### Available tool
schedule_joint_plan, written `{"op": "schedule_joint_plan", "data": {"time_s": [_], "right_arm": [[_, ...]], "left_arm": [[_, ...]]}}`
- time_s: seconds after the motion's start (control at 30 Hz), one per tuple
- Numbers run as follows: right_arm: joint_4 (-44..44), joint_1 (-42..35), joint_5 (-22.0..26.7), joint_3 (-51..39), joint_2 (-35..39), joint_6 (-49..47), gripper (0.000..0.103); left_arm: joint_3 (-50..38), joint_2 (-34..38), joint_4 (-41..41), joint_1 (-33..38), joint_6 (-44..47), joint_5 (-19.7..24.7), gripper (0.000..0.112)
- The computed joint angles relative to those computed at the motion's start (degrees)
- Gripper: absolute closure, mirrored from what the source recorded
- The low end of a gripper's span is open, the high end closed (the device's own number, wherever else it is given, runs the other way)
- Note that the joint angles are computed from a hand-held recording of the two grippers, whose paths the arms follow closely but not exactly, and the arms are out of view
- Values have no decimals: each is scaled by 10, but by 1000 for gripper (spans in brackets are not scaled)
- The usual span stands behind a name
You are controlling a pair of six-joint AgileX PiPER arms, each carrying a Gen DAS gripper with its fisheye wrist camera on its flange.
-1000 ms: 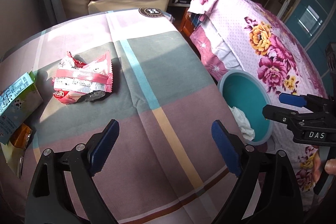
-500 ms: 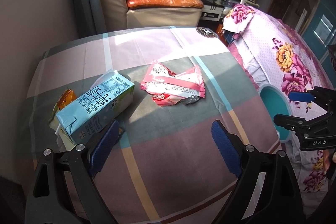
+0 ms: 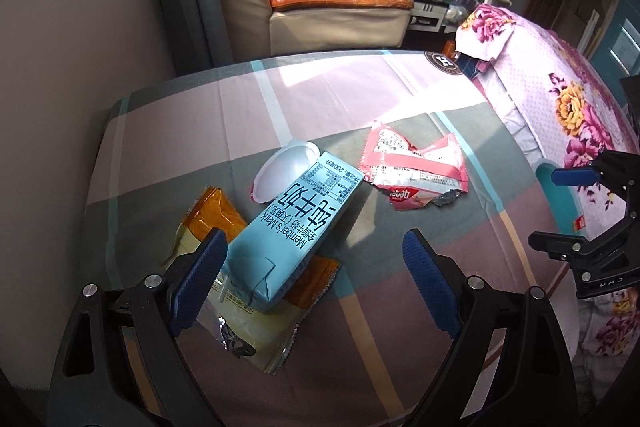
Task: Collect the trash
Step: 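Move both grippers back to the table items, then grasp the blue milk carton with the left gripper while the right gripper grasps the pink wafer wrapper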
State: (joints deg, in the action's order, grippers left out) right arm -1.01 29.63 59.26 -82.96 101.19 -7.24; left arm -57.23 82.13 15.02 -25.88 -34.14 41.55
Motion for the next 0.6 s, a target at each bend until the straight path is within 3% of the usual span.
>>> {"op": "schedule_joint_plan", "data": {"time_s": [0.37, 0.5, 0.6], "right_arm": [[17, 16, 56, -163, 140, -107, 23], [29, 17, 75, -223, 187, -132, 23], [34, 17, 94, -272, 220, -150, 23]], "left_arm": [[-15, 72, -56, 46, 120, -19, 25], [-17, 85, -122, 71, 193, -30, 62], [-3, 76, -165, 86, 239, -47, 73]]}}
